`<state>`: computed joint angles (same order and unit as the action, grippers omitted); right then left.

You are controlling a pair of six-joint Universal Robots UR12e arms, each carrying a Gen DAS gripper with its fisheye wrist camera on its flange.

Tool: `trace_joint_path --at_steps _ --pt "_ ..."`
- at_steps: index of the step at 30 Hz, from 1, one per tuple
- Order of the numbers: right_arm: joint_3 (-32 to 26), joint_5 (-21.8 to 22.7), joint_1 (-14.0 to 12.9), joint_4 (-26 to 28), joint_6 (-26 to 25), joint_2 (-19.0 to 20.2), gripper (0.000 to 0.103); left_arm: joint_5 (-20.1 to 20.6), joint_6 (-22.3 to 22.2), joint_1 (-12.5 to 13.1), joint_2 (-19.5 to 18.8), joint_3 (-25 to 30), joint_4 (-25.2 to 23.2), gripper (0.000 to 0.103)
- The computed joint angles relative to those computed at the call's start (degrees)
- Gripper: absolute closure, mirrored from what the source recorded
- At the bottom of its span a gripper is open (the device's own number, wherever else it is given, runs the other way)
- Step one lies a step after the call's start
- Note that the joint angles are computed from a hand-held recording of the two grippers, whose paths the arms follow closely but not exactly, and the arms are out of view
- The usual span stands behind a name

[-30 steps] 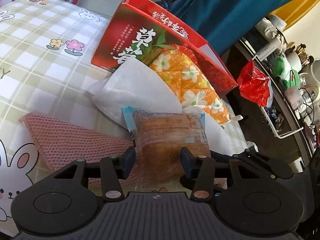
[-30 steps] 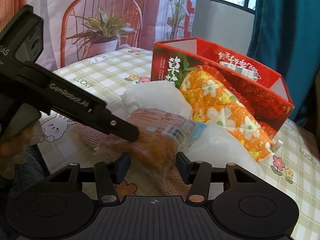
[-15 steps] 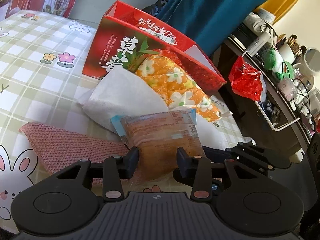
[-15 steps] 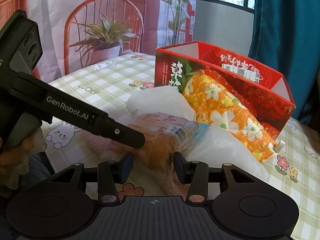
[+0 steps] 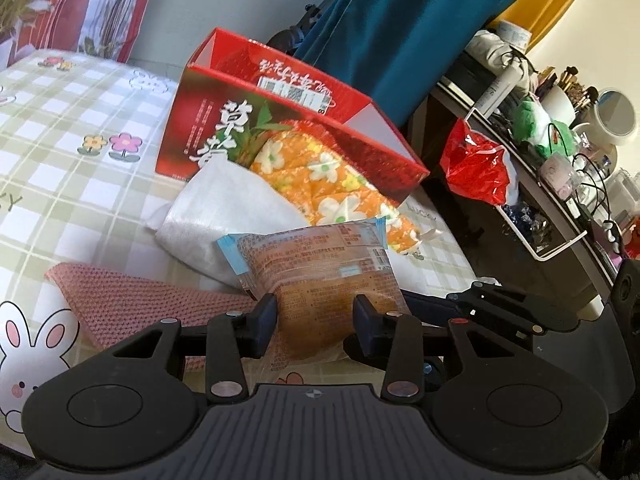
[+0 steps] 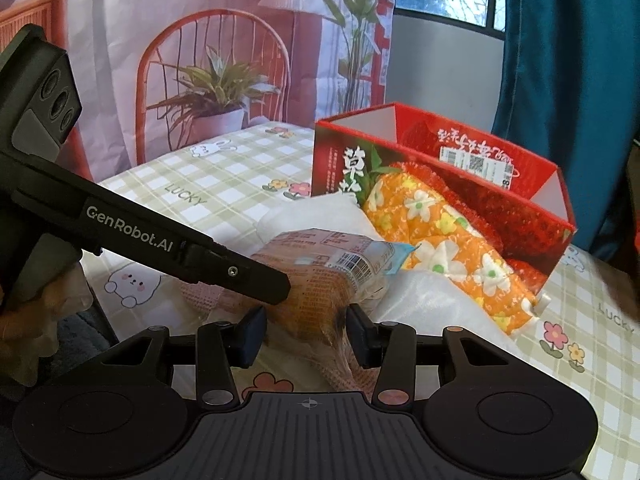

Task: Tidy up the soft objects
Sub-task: 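Close both grippers on the wrapped bread pastry, then lift the pastry with both grippers and lower it into the red box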

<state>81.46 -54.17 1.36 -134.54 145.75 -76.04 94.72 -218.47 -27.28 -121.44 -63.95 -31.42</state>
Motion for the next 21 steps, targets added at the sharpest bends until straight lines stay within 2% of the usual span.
trace_joint_path --at_steps 11,17,21 --pt "0.42 2.19 -0.69 -3.19 1.94 -0.36 0.063 2.01 2.43 -0.48 -0.14 1.17 1.10 0.060" --pt "-1.33 3.33 -0.86 -5.38 2.73 0.70 0.063 1.78 4.24 0.22 -1.13 4.17 1.51 0.060" --pt "-4.82 4.18 -0.90 -6.96 4.23 2.78 0.063 1.40 6.56 1.15 -3.05 8.77 1.13 0.060"
